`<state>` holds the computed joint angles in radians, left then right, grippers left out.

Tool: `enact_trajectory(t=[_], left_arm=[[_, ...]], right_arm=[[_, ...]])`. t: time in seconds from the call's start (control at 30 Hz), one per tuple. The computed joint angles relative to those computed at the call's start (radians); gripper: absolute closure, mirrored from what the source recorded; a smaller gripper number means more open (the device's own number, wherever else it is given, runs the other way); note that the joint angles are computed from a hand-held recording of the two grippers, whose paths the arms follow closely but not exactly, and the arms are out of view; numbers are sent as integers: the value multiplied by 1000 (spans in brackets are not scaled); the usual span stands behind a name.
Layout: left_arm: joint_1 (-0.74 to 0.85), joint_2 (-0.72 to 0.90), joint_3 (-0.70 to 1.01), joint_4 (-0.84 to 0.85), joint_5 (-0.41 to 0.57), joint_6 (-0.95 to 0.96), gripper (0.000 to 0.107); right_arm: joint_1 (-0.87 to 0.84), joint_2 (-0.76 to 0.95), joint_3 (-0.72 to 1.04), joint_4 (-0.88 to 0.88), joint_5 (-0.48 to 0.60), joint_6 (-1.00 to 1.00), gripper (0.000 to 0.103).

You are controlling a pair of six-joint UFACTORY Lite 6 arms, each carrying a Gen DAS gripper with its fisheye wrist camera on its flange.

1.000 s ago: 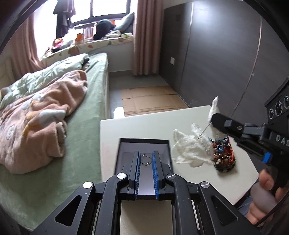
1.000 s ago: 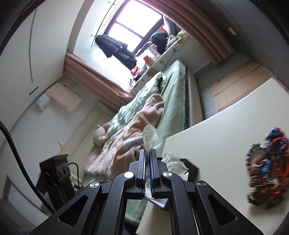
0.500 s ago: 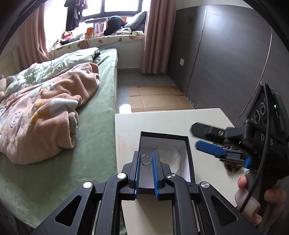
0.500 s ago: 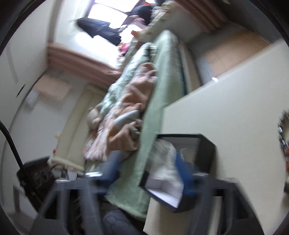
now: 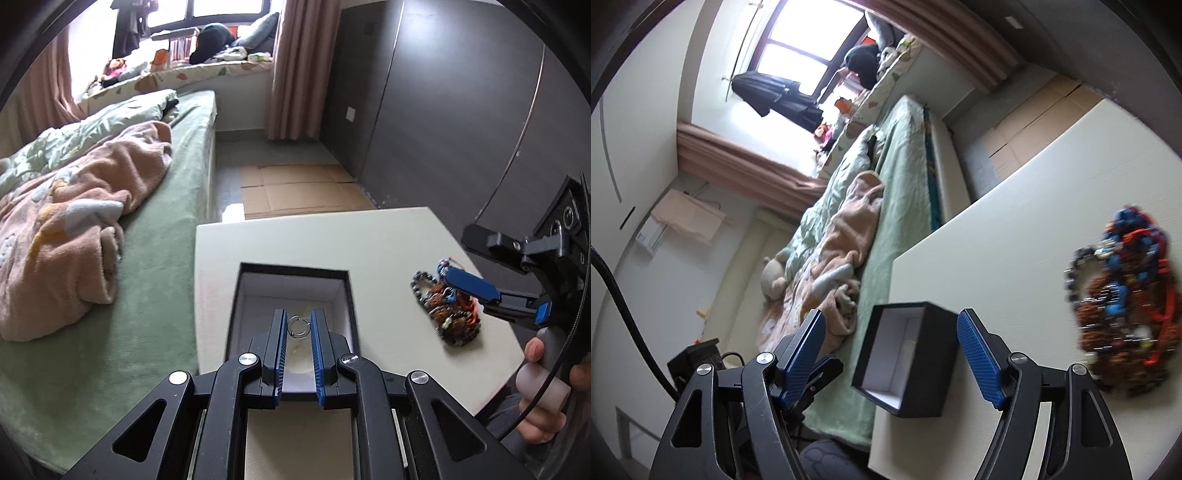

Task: Organize jewelry
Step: 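Drop the silver ring into the black box with the left gripper while the right gripper drops the bag in, then grasp the blue beaded bracelet from the pile with the left gripper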

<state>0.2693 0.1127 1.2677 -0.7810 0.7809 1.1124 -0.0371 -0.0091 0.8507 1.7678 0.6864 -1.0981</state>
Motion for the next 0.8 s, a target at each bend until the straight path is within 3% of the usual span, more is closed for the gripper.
enact_trajectory(t=[0.17,0.2,0.3,0.33,0.8], left_arm=[[-14,80,107,34,80,-116,91],[-13,86,118,32,87,-126,83],[-18,69,108,27,74,-133,36],[-16,60,100,13,72,-123,30],[-130,-63,-16,36,23,-125,30]], right_arm=[[-100,-69,-51,-65,43,29,29],[-121,-84,-62,-77,54,32,29],[-179,-121,-89,-110,85,39,29],[-194,-132,-98,-117,94,41,29],[-415,-243,-190,-309,139,118,29]])
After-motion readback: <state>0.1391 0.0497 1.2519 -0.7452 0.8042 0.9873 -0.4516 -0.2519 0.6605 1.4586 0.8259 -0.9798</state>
